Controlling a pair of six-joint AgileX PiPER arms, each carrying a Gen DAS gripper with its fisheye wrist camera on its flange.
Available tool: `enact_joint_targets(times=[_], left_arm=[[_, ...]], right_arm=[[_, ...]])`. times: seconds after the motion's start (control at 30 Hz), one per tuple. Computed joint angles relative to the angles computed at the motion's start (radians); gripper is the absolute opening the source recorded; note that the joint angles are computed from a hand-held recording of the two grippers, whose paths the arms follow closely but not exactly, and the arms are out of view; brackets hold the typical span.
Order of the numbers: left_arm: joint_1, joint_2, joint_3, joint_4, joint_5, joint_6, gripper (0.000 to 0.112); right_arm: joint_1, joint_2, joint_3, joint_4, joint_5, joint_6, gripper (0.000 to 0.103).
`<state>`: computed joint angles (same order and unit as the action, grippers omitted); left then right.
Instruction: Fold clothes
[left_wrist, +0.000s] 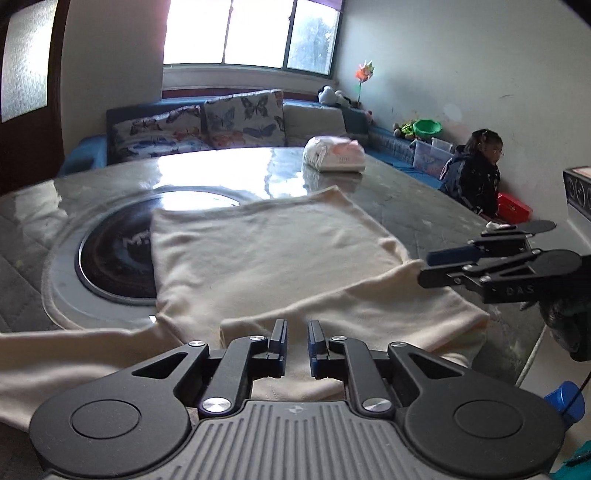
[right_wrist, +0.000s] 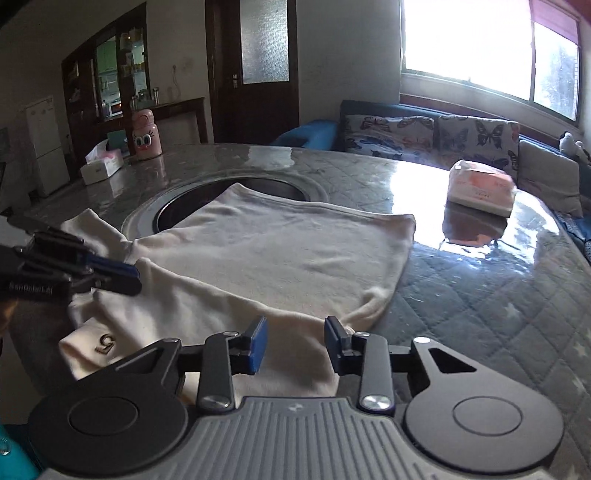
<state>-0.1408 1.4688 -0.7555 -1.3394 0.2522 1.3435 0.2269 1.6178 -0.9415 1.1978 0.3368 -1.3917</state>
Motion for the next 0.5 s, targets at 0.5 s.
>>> enact_joint_targets(times=[0.5], left_arm=[[0.218,-0.098,0.112,-0.074,0.026,0.041,0.022]], right_arm=[[0.096,0.082,-0.105,-0.220,0.012,0.210,0.031]])
